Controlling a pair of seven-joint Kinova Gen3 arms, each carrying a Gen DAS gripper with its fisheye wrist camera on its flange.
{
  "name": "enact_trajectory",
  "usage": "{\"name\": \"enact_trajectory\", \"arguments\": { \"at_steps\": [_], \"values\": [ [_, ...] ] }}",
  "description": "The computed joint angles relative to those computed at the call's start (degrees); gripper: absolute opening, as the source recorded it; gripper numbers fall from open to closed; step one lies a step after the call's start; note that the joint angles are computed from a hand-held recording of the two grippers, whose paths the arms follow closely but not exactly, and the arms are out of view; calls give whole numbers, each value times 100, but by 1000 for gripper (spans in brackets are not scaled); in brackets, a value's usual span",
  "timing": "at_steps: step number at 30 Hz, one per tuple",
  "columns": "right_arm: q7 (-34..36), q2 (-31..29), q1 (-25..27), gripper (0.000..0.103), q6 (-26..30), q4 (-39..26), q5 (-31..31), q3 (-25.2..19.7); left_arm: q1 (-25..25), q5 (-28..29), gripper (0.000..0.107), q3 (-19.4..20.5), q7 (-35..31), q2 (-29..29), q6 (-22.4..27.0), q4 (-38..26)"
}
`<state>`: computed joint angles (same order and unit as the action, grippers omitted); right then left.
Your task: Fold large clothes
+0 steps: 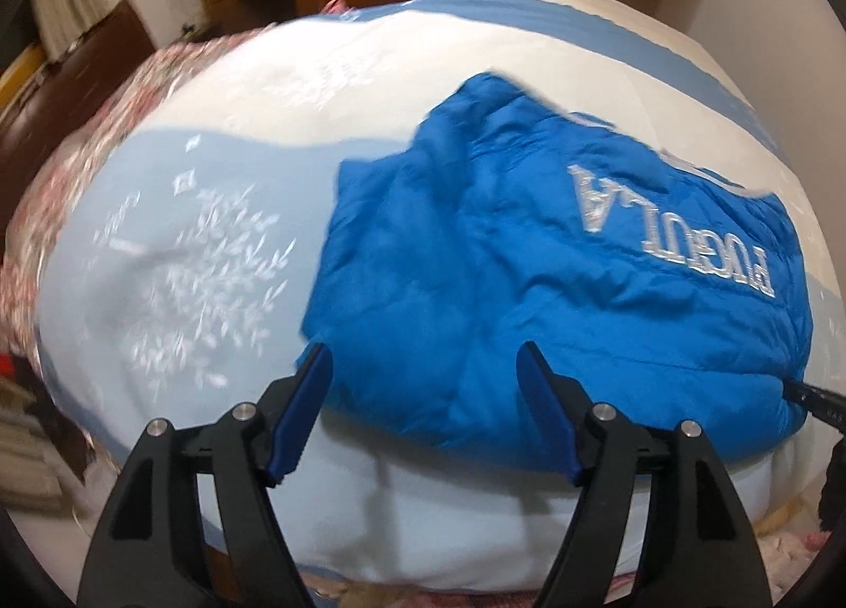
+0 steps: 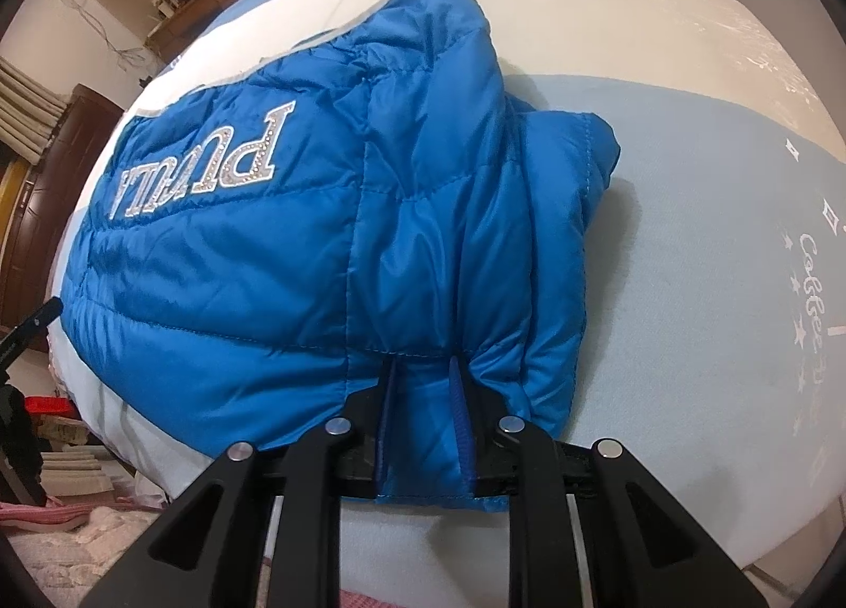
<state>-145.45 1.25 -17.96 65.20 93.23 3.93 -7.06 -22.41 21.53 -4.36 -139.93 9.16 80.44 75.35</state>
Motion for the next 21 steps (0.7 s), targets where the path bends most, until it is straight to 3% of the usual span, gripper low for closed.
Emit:
{"name": "enact_trajectory", "arguments": {
  "at_steps": [6, 21],
  "values": [
    [173, 69, 52, 20, 105, -93, -124, 43, -240, 242, 72, -39, 318, 311, 380, -114],
    [-78, 310, -148, 20, 511, -427, 128, 25, -1302, 1847, 82, 199, 1034, 1251, 1369, -378]
  ]
}}
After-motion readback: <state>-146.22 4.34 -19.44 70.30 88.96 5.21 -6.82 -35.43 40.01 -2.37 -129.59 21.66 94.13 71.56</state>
